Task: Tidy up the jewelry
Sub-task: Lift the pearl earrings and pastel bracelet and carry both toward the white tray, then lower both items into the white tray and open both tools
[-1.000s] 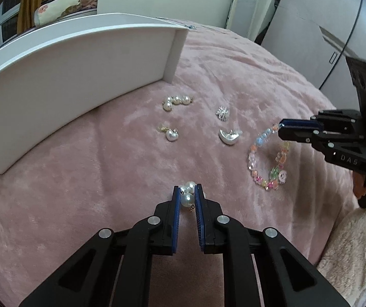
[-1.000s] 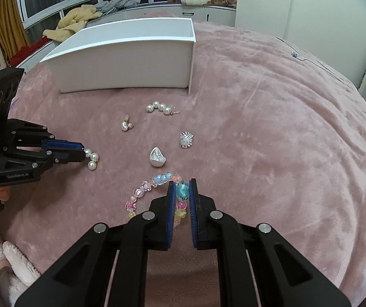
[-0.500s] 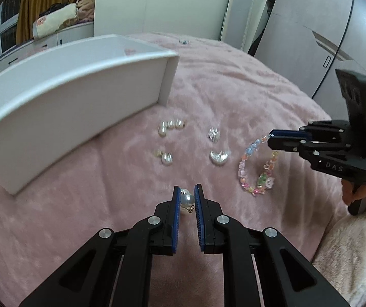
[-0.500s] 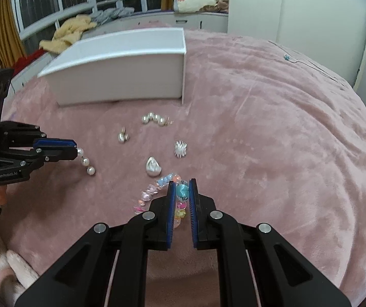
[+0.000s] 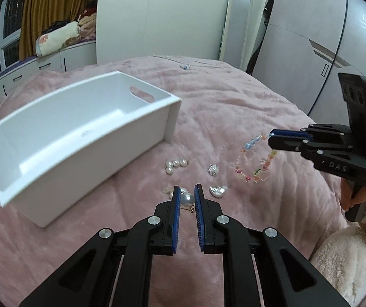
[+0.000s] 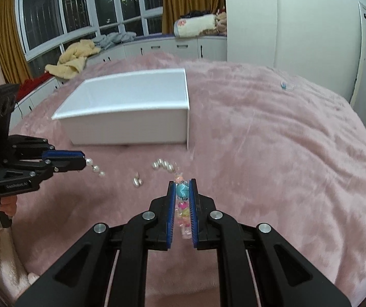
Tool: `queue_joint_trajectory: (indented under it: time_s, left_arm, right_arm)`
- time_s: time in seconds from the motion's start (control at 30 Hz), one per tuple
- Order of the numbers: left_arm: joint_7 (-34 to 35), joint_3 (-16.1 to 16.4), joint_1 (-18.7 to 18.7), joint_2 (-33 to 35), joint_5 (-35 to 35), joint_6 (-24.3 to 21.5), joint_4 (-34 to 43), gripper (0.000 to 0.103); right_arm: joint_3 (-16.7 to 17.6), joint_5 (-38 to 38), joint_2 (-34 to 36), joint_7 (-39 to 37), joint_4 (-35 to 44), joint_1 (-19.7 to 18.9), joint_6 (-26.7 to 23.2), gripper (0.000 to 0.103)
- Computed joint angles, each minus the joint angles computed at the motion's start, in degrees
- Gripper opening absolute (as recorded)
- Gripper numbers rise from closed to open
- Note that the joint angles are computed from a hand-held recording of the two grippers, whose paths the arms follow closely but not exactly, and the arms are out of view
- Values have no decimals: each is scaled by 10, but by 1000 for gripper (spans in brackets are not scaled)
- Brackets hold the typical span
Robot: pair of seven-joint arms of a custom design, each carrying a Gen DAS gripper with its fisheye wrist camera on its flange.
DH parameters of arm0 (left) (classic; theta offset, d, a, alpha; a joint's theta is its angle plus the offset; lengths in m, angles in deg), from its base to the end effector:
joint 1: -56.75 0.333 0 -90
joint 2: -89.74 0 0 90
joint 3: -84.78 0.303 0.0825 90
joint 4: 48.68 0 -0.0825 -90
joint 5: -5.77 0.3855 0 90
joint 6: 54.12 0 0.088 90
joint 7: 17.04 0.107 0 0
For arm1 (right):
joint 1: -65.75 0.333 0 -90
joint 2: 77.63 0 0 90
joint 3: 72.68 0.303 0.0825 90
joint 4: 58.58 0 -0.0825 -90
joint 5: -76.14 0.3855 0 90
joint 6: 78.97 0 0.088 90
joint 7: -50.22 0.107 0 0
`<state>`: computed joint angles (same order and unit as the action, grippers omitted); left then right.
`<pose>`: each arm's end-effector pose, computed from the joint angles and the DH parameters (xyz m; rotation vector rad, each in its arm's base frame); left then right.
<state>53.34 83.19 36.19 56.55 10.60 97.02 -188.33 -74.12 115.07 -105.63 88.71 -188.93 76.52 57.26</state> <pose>0.4005 -0.1674 0.5872 -1.7379 1.9268 -0.9253 0.4512 0.0790 0.5999 -2.1187 0.9817 -0.3309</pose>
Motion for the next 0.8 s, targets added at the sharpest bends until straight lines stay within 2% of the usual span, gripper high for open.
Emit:
queue_joint_trajectory:
  time_s: [0.4, 0.8]
  left_arm:
    - [-18, 9, 45, -10, 17, -29, 42, 16]
    - [23, 24, 69, 27, 20, -58, 120, 16]
  right_arm:
    - [8, 36, 46, -15, 93, 33, 10, 11]
    - [37, 31, 125, 6, 197, 62, 19, 11]
